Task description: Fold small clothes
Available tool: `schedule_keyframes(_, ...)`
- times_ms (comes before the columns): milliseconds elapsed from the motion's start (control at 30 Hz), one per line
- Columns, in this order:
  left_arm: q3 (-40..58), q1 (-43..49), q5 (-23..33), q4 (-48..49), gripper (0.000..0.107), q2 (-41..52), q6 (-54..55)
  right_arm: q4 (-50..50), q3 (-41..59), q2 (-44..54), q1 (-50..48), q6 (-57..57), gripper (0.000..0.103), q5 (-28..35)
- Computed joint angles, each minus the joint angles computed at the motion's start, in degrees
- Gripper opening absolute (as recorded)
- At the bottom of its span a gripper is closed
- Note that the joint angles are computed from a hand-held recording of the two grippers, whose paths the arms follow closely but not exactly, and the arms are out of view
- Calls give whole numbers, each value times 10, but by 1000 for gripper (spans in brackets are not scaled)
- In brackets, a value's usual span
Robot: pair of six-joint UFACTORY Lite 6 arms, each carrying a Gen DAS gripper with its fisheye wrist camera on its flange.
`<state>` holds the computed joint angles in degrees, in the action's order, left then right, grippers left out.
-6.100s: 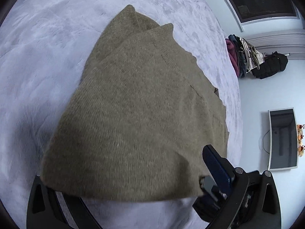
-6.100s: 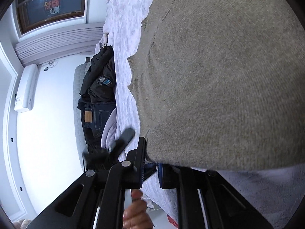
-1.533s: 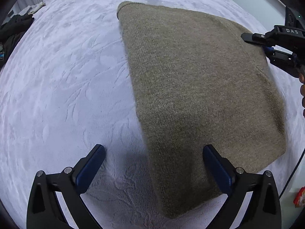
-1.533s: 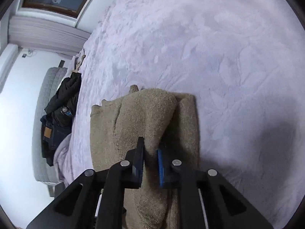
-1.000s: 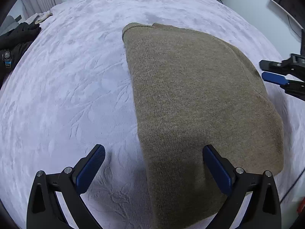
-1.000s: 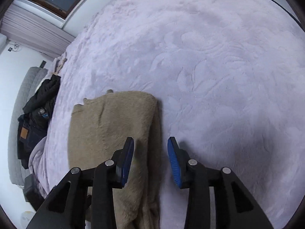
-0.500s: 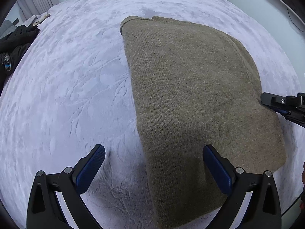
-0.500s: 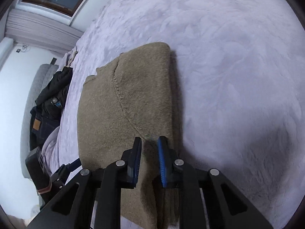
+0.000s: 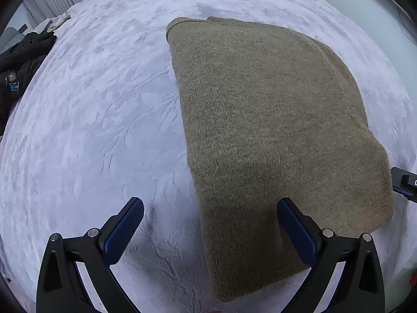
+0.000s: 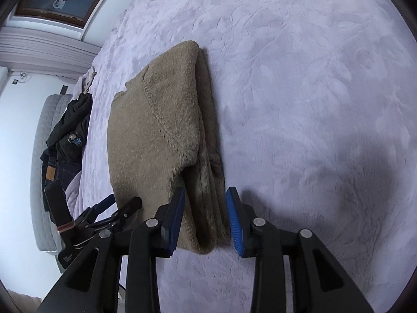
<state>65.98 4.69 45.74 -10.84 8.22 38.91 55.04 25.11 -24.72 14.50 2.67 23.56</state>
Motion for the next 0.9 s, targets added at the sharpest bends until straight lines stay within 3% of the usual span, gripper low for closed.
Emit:
schedule_keyframes(200,-8,-1,5,5,103,-9,-10,-16,-14,-20,11,32,49,0)
schedule_keyframes(467,-9,0,9,10,103,-8,-11,-46,-8,-19,19,44,79,0)
schedule_keyframes(733,28,31,48,-11,103,38,7,-43,13,2,6,2,79,10)
schedule_keyframes(900,82,66,107,-45,103,89,45,-28,22,14,-11,-29,79,23)
